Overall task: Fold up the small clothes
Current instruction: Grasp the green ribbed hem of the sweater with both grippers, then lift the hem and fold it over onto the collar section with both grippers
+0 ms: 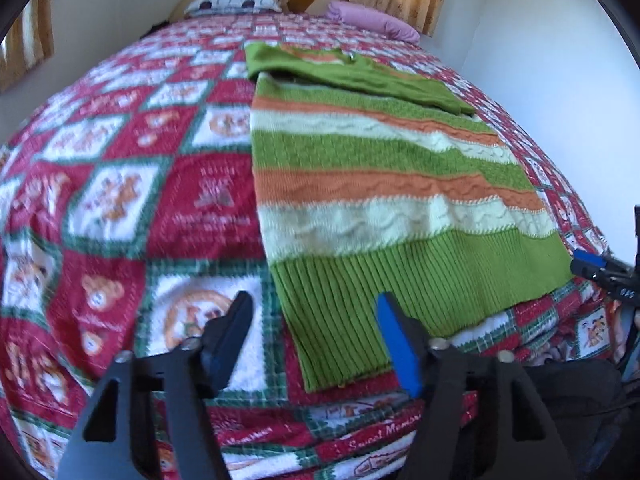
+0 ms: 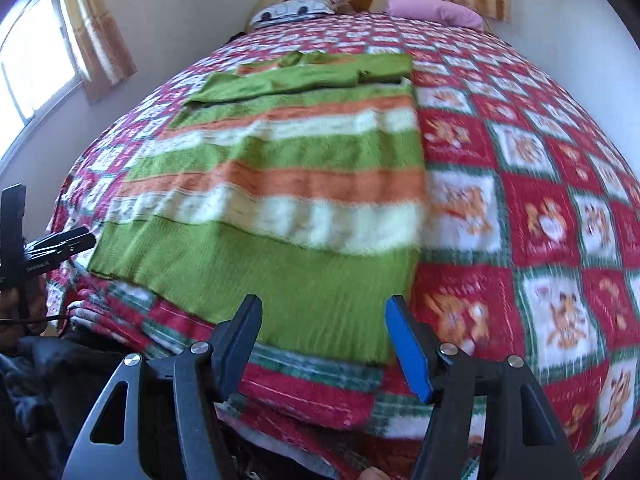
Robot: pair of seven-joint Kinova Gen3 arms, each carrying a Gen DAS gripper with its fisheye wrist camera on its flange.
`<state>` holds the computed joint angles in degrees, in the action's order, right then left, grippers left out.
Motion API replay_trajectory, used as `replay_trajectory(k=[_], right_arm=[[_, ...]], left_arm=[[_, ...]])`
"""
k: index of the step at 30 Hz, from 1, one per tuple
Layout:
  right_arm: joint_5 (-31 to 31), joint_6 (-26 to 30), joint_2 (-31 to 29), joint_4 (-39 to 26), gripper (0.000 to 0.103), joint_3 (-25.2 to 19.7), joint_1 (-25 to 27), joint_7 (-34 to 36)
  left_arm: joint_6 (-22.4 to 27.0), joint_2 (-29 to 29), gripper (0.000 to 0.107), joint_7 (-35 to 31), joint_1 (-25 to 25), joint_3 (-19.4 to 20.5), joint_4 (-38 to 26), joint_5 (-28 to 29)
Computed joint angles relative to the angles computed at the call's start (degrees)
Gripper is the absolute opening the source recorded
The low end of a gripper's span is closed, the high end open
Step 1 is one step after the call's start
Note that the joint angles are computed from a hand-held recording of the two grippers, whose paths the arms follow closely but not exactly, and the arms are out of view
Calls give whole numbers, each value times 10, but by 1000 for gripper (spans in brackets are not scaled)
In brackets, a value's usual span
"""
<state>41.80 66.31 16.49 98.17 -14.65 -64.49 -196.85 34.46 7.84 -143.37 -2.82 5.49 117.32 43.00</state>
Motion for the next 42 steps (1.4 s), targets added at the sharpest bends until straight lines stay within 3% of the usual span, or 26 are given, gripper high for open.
replay_trajectory(k=[4, 10, 12, 13, 16, 22, 25, 26, 30, 34, 42], right_arm=[[-1, -4, -6, 22, 65, 0, -1, -36], [7, -11, -8, 35, 65, -6, -2, -55], [12, -10, -7, 37, 65, -7, -3, -60], [14, -10, -7, 38, 65, -7, -4, -62], [17, -6, -8, 39, 65, -8, -7, -69], [19, -1, -8, 41, 64, -11, -8, -71], [19, 4, -3, 35, 47, -12, -9, -62], [17, 12, 2, 29, 32, -12, -10, -56], [22, 4, -6, 41, 4, -9, -16, -61], [56, -3, -36, 72, 3, -17, -24, -118], [137, 61, -43, 76, 3, -43, -42, -187]], left_arm=[[23, 11, 47, 21, -1, -3, -6, -11], [0, 8, 44, 36, 9, 3, 5, -23], [-10, 5, 30, 33, 10, 6, 9, -24], [-6, 5, 18, 21, 6, 8, 10, -17], [-9, -1, 5, -5, 1, 8, 14, 1], [24, -13, 5, -90, -23, -8, 16, 77], [35, -8, 5, -101, -22, -14, 14, 87], [39, -5, 5, -102, -23, -15, 12, 89], [56, -3, 5, -109, -30, -19, 6, 98], [51, -16, 5, -116, -28, -23, 3, 87], [37, -34, 4, -150, -23, -26, -5, 94]])
